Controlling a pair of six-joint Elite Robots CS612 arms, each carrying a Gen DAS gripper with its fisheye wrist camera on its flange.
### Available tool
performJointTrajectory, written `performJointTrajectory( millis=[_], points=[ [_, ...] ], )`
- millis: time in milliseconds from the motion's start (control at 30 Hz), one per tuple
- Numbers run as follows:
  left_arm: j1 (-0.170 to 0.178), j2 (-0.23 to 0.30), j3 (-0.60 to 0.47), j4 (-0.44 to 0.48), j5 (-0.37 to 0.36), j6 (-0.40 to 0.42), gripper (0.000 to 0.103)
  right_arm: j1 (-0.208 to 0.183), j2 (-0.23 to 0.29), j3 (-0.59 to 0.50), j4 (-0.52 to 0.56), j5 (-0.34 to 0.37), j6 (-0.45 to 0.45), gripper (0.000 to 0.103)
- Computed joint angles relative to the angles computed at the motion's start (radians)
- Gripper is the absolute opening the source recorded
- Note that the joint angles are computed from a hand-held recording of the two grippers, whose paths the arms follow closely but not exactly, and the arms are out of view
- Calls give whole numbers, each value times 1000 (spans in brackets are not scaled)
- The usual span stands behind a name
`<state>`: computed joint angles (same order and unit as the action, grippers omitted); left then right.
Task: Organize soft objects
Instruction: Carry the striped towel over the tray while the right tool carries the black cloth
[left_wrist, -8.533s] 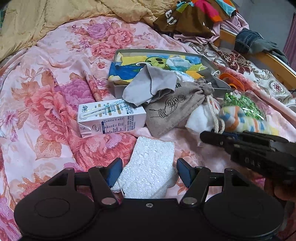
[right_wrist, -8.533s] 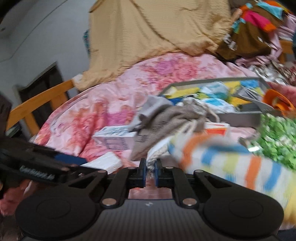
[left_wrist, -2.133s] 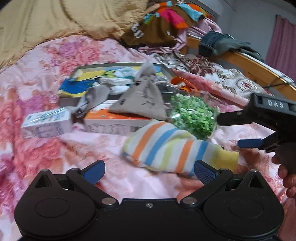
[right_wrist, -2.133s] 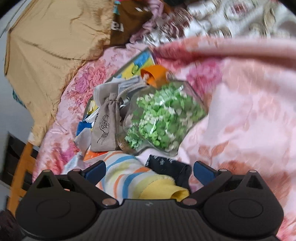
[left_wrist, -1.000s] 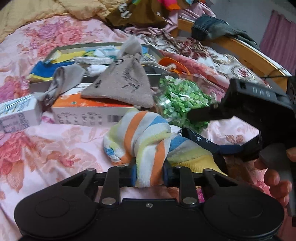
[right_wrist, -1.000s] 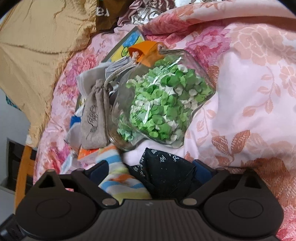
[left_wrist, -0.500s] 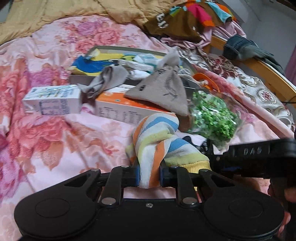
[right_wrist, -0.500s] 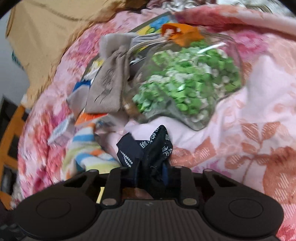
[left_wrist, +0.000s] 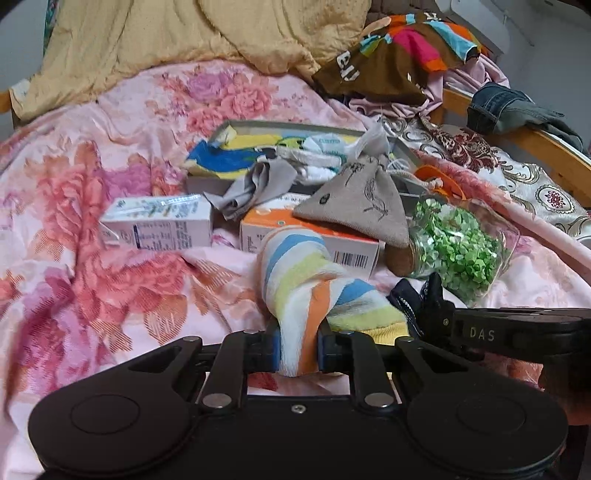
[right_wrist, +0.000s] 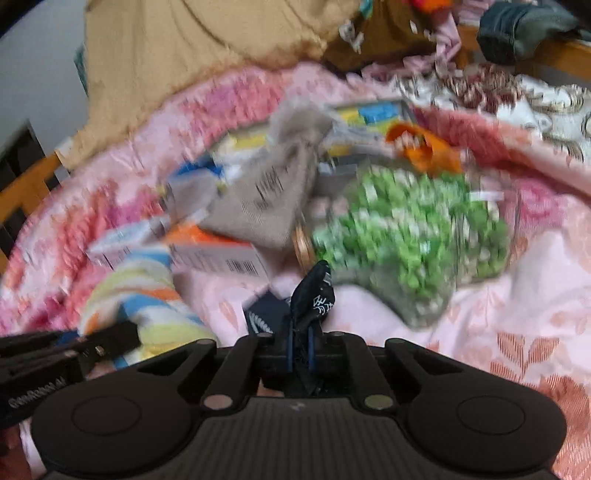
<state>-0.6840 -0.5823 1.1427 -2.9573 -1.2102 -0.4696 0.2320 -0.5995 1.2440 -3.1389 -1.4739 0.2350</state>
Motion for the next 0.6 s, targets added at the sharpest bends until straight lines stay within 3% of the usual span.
performJointTrajectory(
  millis=[267, 600],
  points=[
    [5, -9, 7, -39, 1, -24, 18, 9, 14, 8, -249, 17, -91, 8],
    [13, 1, -43, -55, 26, 4, 18, 7, 46, -56, -357, -35, -86, 8]
  ],
)
